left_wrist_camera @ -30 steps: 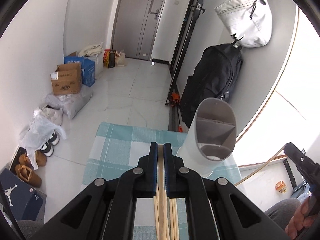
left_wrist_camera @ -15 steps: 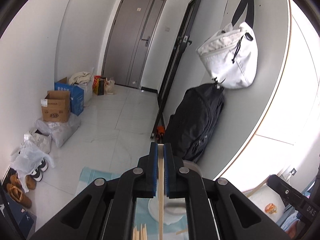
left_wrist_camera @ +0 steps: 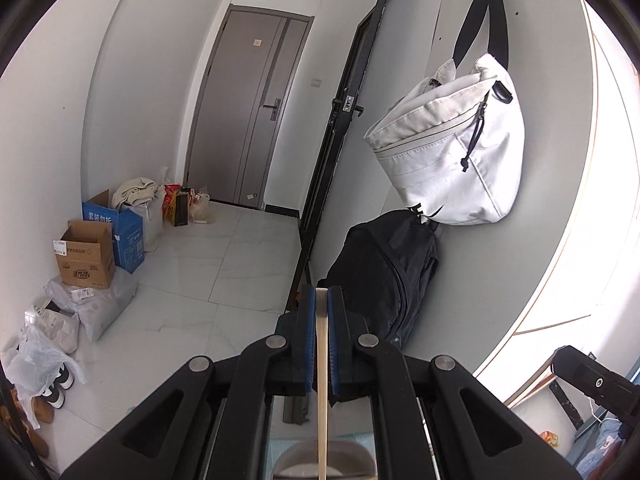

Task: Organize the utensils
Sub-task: 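Carry both chopsticks over the utensil holder and open both tools to drop them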

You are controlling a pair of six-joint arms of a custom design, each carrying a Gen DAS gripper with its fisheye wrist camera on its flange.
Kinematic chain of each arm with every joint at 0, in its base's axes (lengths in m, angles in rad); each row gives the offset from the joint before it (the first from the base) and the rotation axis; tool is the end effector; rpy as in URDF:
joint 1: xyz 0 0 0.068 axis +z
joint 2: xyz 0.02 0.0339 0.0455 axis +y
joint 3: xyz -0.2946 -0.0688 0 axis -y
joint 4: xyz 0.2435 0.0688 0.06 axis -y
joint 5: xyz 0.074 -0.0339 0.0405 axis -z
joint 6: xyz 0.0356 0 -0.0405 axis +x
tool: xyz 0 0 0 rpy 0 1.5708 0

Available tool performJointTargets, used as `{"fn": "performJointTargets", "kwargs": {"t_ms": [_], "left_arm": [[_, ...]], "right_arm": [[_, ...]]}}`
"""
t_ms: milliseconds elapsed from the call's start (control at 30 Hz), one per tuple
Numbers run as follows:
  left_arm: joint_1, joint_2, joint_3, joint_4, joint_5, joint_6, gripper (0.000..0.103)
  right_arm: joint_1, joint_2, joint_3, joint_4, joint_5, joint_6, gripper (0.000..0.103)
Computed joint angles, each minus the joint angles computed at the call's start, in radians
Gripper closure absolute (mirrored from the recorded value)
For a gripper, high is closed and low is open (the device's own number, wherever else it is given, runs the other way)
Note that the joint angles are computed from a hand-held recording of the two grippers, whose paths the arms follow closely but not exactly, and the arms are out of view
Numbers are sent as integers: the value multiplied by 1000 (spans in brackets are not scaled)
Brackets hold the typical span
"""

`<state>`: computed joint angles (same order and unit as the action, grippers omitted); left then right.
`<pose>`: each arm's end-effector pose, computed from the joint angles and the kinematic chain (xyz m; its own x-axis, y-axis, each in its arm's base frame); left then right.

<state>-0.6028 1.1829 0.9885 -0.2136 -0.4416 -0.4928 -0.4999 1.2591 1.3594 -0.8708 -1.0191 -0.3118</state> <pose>0.2200 -0.1329 0.3559 -0.3776 -0.2594 -0.8889 0.0122 0.9585 -0.2849 0.2185 -0.0848 0.4134 -0.4943 0.0868 -0.8649 -0.4589 0.8190 0.3444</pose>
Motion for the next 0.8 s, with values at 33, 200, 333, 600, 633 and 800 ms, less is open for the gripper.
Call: {"fn": "performJointTargets", "kwargs": {"t_ms": [33, 200, 333, 600, 633, 800], "left_arm": [[14, 15, -3, 20, 16, 5, 101], [41, 66, -45, 139, 32, 34, 101], [28, 75, -110, 243, 10, 85, 101], [67, 44, -216, 292, 149, 64, 101], [75, 40, -214, 285, 177, 67, 101], [136, -16, -208, 185, 371, 91, 101]], "right_arm": [[15, 12, 1, 21, 12, 12, 100], [91, 65, -10, 109, 94, 46, 100], [140, 84, -39, 138, 149, 37, 100], [224, 120, -111, 167, 217, 24, 100], [229, 123, -119, 169, 217, 23, 100], [236, 139, -140, 164, 175, 35, 98]]}}
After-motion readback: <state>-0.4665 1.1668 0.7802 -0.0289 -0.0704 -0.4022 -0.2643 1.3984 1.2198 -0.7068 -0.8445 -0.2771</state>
